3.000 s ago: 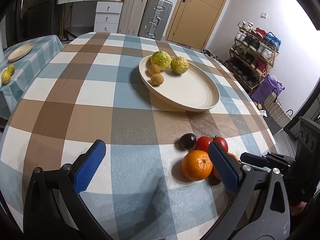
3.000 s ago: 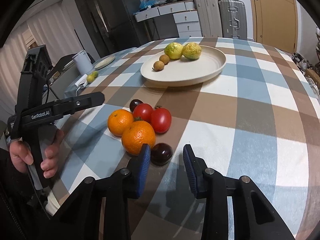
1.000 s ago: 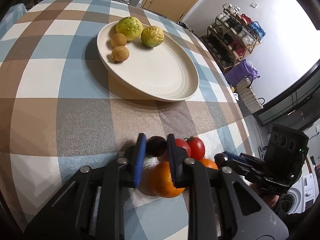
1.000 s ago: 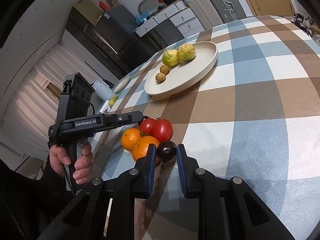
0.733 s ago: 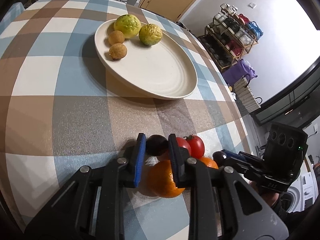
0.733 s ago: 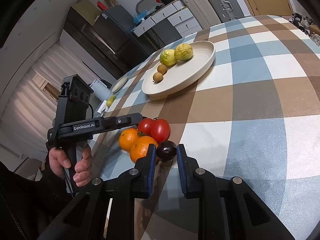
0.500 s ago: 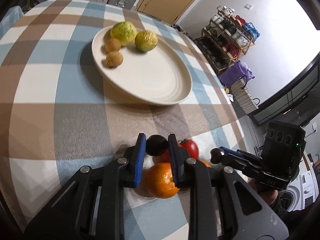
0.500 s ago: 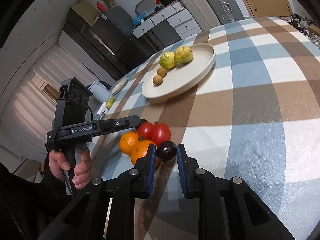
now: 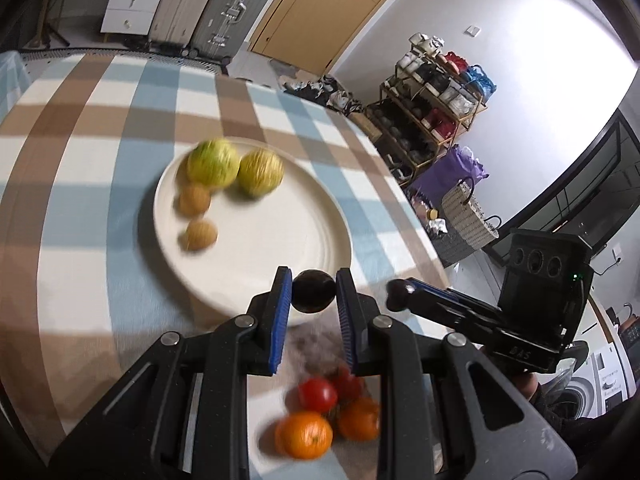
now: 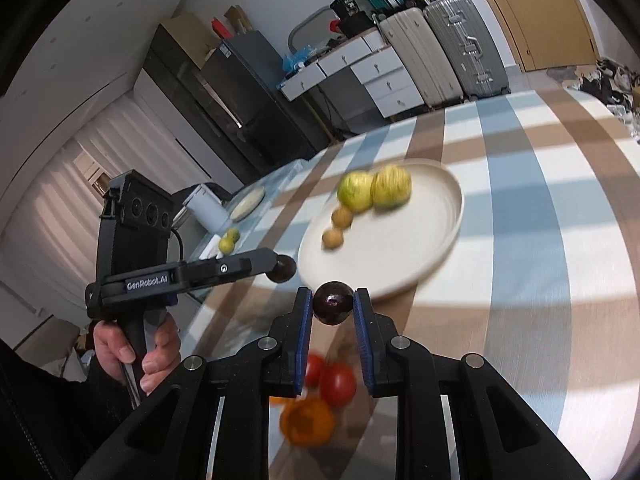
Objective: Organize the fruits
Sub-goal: 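Carry both plums over the white plate and open both grippers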
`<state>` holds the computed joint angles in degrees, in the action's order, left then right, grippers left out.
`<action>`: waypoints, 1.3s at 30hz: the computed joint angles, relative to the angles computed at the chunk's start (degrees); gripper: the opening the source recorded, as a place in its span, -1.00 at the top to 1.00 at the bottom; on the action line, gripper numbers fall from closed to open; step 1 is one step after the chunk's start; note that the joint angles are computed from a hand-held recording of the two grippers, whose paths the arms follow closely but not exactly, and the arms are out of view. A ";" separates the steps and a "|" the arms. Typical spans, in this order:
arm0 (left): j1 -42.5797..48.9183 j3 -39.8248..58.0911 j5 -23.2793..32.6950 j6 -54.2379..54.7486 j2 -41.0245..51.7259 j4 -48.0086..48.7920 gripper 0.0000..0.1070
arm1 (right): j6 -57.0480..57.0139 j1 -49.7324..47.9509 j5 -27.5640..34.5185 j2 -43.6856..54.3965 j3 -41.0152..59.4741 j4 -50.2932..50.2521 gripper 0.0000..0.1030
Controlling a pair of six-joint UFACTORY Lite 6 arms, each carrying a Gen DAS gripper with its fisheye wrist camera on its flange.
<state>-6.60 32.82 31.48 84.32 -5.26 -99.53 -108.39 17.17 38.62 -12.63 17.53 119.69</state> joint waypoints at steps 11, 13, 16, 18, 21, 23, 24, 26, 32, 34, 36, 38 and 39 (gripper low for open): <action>-4.97 35.55 -3.27 -14.08 26.35 13.24 0.63 | 2.10 -3.39 -3.90 22.03 23.11 -3.15 0.59; -5.92 43.31 -3.85 -19.29 32.76 18.23 0.63 | 2.99 -3.88 -4.40 25.53 26.85 -4.25 0.59; -6.48 54.00 -3.61 -27.43 41.62 25.31 0.63 | 4.08 -4.06 -5.77 30.06 31.62 -5.64 0.59; -6.94 59.24 -3.14 -30.15 46.30 27.49 0.63 | 5.20 -4.03 -7.05 32.95 34.64 -6.93 0.59; -7.32 64.77 -3.22 -34.29 50.96 31.68 0.63 | 6.25 -4.21 -7.85 36.16 37.79 -8.32 0.59; -7.46 67.59 -3.67 -36.95 53.34 34.34 0.63 | 6.67 -4.43 -7.55 37.49 39.01 -8.97 0.59; -7.42 68.75 -3.62 -37.66 54.35 35.09 0.63 | 6.80 -4.51 -7.54 38.13 39.66 -9.09 0.58; -7.49 70.91 -3.36 -39.81 56.11 37.25 0.63 | 7.37 -4.41 -7.79 39.17 40.88 -9.73 0.58; -7.92 73.75 -3.27 -42.81 58.72 40.03 0.63 | 9.07 -3.42 -9.56 42.62 44.68 -10.61 0.57; -7.80 73.39 -3.28 -41.89 58.73 38.80 0.63 | 8.63 -2.75 -10.71 42.43 44.67 -9.87 0.53; -7.67 72.61 -2.91 -40.78 58.15 37.16 0.63 | 7.28 -2.78 -10.05 42.35 44.38 -8.48 0.44; -7.93 70.54 -3.55 -40.36 56.19 36.99 0.63 | 6.43 -2.73 -10.11 41.62 43.70 -7.78 0.34; -8.09 69.20 -4.06 -40.09 54.91 36.88 0.61 | 4.66 -2.55 -10.51 40.63 42.62 -6.15 0.26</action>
